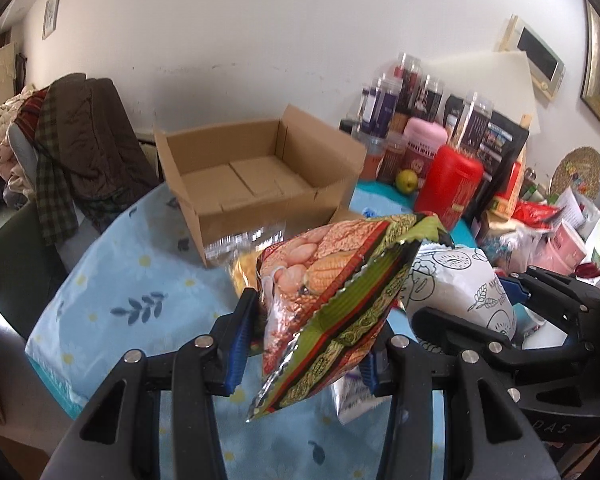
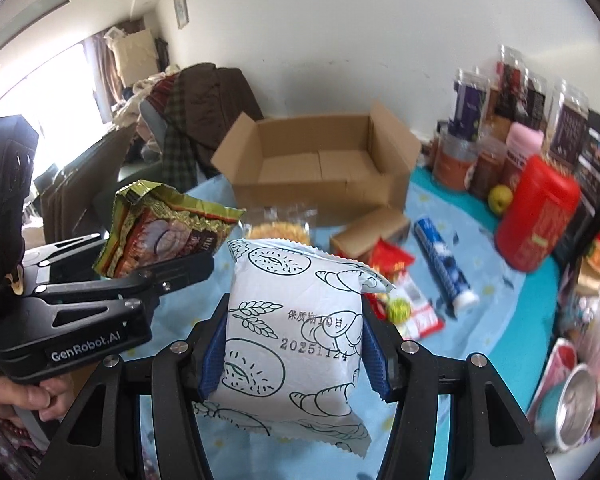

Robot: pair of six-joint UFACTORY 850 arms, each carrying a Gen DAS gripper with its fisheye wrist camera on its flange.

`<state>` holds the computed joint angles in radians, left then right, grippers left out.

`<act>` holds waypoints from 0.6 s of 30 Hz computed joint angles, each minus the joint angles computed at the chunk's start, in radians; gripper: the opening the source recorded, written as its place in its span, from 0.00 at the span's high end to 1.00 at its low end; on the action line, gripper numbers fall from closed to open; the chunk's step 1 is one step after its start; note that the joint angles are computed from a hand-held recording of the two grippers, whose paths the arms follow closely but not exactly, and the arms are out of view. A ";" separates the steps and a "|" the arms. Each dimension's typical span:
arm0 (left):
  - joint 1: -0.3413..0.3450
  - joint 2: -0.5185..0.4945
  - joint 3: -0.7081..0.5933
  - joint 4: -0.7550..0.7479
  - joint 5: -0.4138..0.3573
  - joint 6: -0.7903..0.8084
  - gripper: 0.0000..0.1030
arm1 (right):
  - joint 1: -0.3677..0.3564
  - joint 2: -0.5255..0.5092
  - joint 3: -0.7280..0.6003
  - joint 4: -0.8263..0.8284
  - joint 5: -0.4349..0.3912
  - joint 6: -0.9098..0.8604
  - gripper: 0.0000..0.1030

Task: Organize snacks
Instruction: 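Lift both held snacks and carry them over the cardboard box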

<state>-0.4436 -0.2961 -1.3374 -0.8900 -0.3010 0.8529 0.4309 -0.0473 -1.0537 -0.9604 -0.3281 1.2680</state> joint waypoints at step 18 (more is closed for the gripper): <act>0.037 -0.152 -0.285 -0.024 0.038 0.037 0.57 | -0.070 -0.144 -0.258 0.010 0.059 -0.160 0.45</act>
<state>-0.4067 -0.4476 -1.6227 -0.9138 -0.2631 0.8903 0.3607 -0.1911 -1.3119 -0.9502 -0.2696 1.1075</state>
